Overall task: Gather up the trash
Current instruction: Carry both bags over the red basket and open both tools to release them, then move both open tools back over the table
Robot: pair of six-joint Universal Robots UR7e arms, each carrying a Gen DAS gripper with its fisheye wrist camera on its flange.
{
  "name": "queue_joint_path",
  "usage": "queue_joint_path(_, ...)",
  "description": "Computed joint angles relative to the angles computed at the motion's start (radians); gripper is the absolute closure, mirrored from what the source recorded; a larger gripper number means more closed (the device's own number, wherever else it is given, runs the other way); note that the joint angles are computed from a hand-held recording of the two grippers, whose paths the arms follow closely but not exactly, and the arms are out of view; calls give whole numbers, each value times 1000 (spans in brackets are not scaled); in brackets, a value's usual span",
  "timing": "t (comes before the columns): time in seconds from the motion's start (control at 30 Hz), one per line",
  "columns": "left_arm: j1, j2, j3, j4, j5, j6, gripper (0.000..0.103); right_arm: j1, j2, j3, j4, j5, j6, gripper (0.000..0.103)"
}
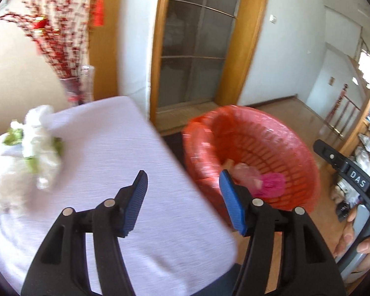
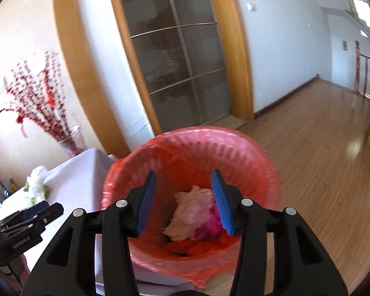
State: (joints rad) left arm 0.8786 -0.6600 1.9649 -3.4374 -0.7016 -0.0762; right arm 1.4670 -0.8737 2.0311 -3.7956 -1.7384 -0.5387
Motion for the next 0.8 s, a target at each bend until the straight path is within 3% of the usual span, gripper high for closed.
queue_joint_path(0.5,63,-245,229,-153,302,-57,40,107,87,-8,93,9,-72,54)
queue_joint_path(0.67,116,-302,226,-94,321,-62,40,146,126,-24,123,7,-106,55)
queue_joint_path(0.8,179,-342,190,74,286,-145,40,165,145,-29,145,3,-119,55)
